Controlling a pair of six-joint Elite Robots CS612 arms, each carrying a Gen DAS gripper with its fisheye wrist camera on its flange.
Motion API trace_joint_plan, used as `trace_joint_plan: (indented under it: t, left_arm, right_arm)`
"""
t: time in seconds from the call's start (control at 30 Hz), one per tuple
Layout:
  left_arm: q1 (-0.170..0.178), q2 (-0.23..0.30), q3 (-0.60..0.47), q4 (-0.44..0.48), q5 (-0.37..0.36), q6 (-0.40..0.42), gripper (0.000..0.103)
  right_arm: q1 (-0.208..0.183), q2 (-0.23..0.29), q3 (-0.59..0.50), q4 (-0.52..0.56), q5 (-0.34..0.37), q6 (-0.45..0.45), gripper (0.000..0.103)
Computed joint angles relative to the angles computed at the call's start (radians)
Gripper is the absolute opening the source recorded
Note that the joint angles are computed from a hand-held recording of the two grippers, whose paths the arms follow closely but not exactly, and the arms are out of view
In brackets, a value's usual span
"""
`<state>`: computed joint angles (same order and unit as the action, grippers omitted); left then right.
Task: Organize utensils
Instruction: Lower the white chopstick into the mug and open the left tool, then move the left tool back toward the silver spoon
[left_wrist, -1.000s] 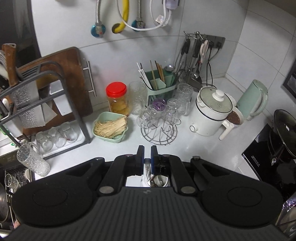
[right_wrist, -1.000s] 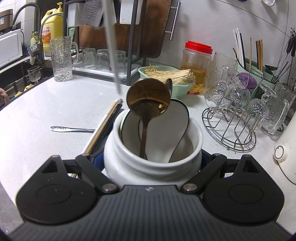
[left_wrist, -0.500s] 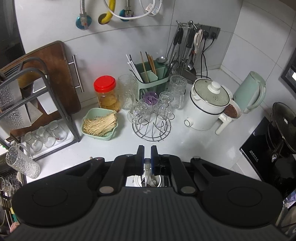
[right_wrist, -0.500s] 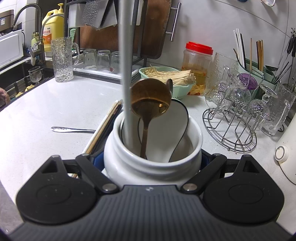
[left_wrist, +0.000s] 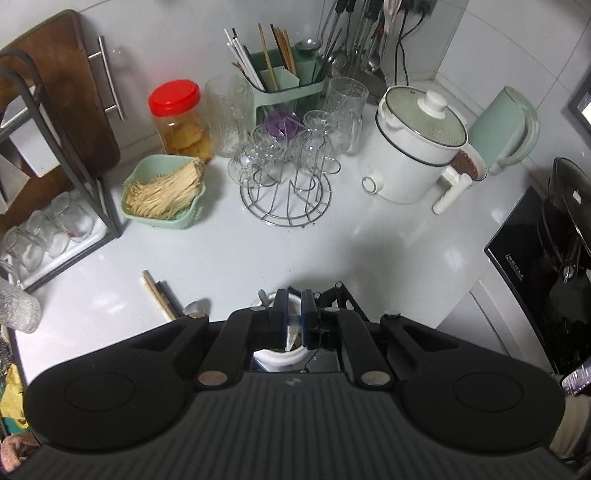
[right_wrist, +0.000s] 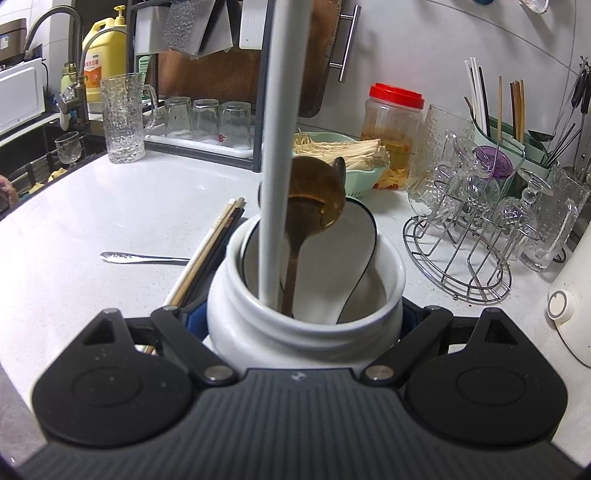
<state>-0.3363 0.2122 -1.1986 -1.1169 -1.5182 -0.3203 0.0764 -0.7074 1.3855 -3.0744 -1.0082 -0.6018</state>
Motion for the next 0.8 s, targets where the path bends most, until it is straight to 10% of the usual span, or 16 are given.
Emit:
trace_joint_plan:
  t: [0.37,0.53,0.8]
  left_arm:
    - [0.003,-0.007,0.005,0.015,0.035,-0.014,0.01]
    - [-0.005,0.012,-0.057,0.004,0.105,-0.064,0.046]
    - [-0.003,0.071,-0.2,0.04,0.192,-0.203,0.055]
  right_arm:
    - [0.005,-0.007,0.007,0.004,-0.028,0.028,0.093]
    - [0.005,-0.007,0.007,0.005,-0.033,0.029,0.093]
    - [0.006,-0.011,0.001,0.031,-0.034,0.034,0.093]
